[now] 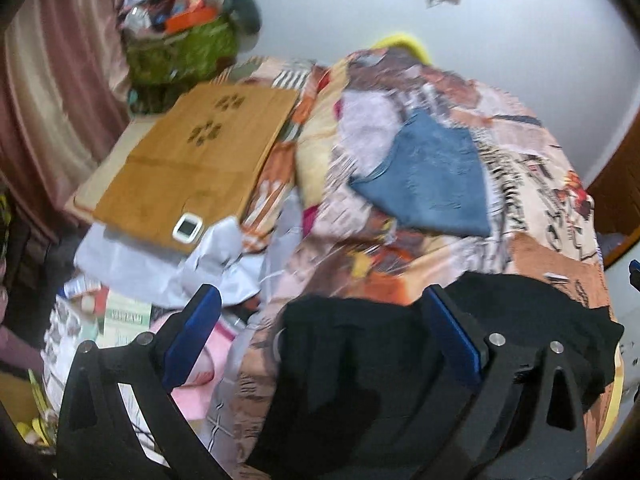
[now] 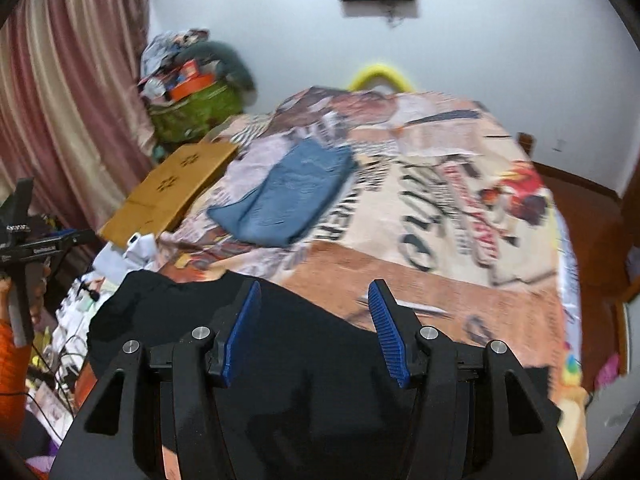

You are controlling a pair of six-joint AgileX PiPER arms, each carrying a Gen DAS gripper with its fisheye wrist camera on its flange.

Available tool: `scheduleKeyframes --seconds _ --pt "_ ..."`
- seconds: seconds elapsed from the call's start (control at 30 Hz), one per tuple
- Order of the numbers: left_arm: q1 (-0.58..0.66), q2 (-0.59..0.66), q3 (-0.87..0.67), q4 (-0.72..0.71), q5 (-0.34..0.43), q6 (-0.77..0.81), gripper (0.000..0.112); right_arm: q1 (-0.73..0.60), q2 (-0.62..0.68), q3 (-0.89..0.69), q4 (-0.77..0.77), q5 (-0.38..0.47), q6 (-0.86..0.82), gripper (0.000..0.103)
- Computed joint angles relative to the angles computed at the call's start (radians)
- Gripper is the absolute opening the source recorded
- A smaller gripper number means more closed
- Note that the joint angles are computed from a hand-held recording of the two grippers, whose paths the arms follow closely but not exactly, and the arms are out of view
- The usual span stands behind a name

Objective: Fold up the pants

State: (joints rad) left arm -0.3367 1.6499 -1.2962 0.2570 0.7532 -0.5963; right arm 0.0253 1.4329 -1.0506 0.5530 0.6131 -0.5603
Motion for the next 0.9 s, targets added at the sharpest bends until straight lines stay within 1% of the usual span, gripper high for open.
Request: scheduleKeyframes --seconds 0.17,0.3,0.47,0.6,0.67,0.7,0.73,0.77,0.8,0.87,0.9 --pt "0.082 0.065 0.043 -0.121 -0.043 0.104 0.101 0.117 0.172 -0.134 -0.087 0.014 0.080 0.052" --pt "0.098 0.129 0.044 -0.199 -0.075 0.169 0.101 0.177 0.314 -0.253 -0.126 0.051 0.112 0.052" --pt "0.080 0.230 0.001 -0.254 -0.080 0.248 0.101 0.221 0.482 -0.398 -0.169 0.125 0.154 0.052" --pt "0.068 0.275 -0.010 -0.289 -0.091 0.303 0.101 0.241 0.630 -0.557 -0.176 0.222 0.182 0.052" --pt "0.078 0.290 -0.007 -0.352 -0.101 0.358 0.098 0.248 0.688 -0.631 -0.180 0.269 0.193 0.052" --pt "0.086 0.297 -0.005 -0.389 -0.104 0.389 0.091 0.252 0.718 -0.672 -0.184 0.297 0.199 0.052" --pt "0.094 0.304 -0.002 -0.432 -0.107 0.429 0.082 0.259 0.757 -0.726 -0.190 0.339 0.204 0.052" --pt "0.101 0.312 -0.007 -0.462 -0.103 0.459 0.079 0.263 0.786 -0.770 -0.196 0.373 0.207 0.052" --pt "0.106 0.316 -0.006 -0.489 -0.103 0.481 0.077 0.270 0.821 -0.818 -0.199 0.412 0.207 0.052" --pt "0.108 0.302 0.015 -0.510 -0.133 0.498 0.074 0.280 0.867 -0.883 -0.215 0.468 0.209 0.051" --pt "0.106 0.299 0.018 -0.516 -0.139 0.506 0.068 0.288 0.878 -0.892 -0.229 0.469 0.213 0.044"
